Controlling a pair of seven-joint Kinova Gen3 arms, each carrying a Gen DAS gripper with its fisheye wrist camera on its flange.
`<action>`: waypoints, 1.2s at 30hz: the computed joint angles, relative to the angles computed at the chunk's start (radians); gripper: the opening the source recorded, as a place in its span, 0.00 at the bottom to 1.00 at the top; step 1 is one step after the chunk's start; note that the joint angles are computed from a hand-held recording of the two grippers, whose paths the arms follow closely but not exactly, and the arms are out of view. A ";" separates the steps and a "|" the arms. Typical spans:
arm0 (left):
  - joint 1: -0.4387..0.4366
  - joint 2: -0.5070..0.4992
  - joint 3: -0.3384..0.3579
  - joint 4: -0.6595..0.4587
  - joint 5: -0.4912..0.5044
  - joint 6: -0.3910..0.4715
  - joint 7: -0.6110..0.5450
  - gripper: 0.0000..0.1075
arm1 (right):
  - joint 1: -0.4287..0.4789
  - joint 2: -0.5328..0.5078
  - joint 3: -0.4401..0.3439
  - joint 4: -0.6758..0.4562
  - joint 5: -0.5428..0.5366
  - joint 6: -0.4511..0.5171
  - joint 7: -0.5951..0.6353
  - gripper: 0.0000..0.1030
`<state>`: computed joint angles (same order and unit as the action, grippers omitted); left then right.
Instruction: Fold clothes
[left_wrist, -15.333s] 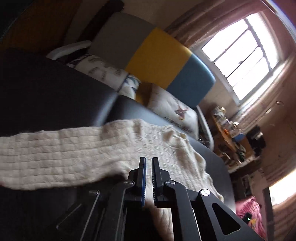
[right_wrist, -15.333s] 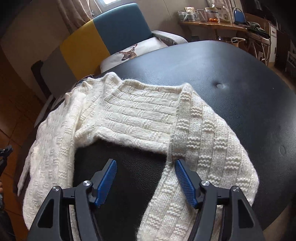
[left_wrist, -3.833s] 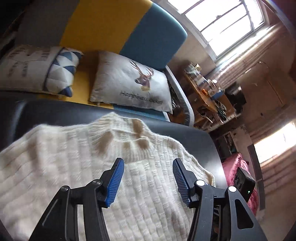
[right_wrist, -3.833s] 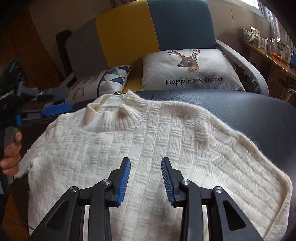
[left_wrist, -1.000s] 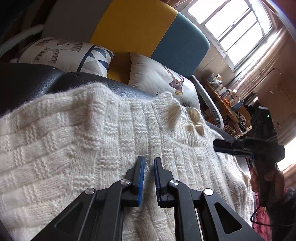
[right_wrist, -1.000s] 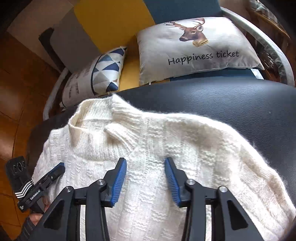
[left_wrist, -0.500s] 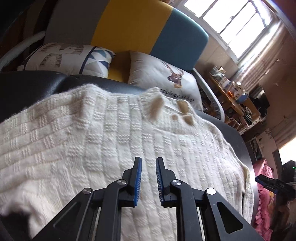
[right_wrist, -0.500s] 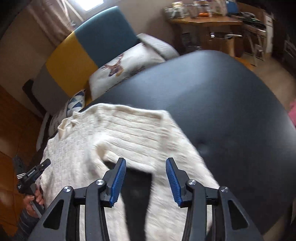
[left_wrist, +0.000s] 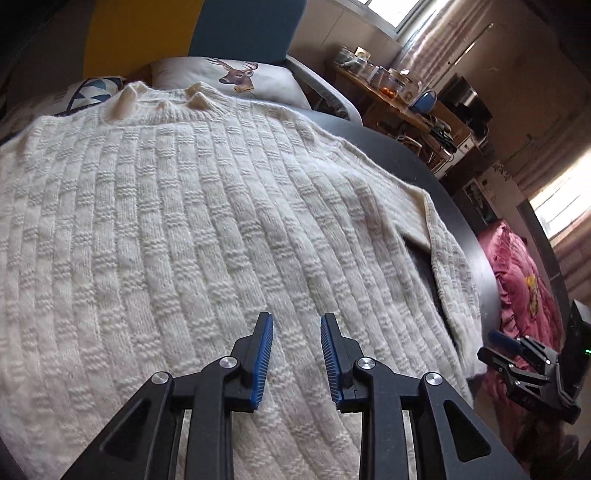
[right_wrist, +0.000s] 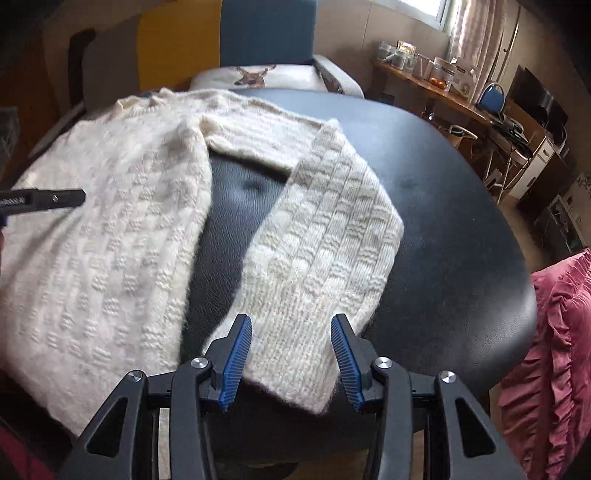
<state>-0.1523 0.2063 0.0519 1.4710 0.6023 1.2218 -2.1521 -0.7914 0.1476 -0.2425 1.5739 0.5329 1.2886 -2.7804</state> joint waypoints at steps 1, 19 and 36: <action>0.003 -0.009 0.001 0.008 -0.007 -0.003 -0.004 0.26 | 0.002 -0.021 0.002 0.038 0.009 -0.038 -0.032 0.50; -0.038 -0.026 -0.023 0.078 0.072 0.007 -0.088 0.34 | 0.081 -0.180 -0.013 0.144 0.077 -0.126 -0.201 0.11; -0.042 -0.010 -0.023 0.059 0.073 0.024 -0.073 0.34 | 0.485 -0.387 0.205 0.338 -0.106 -0.396 -0.267 0.23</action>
<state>-0.1943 0.1965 0.0294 1.5299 0.6750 1.2454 -2.2247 -0.3060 -0.2393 -0.0380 1.9120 0.4268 0.8922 -3.0474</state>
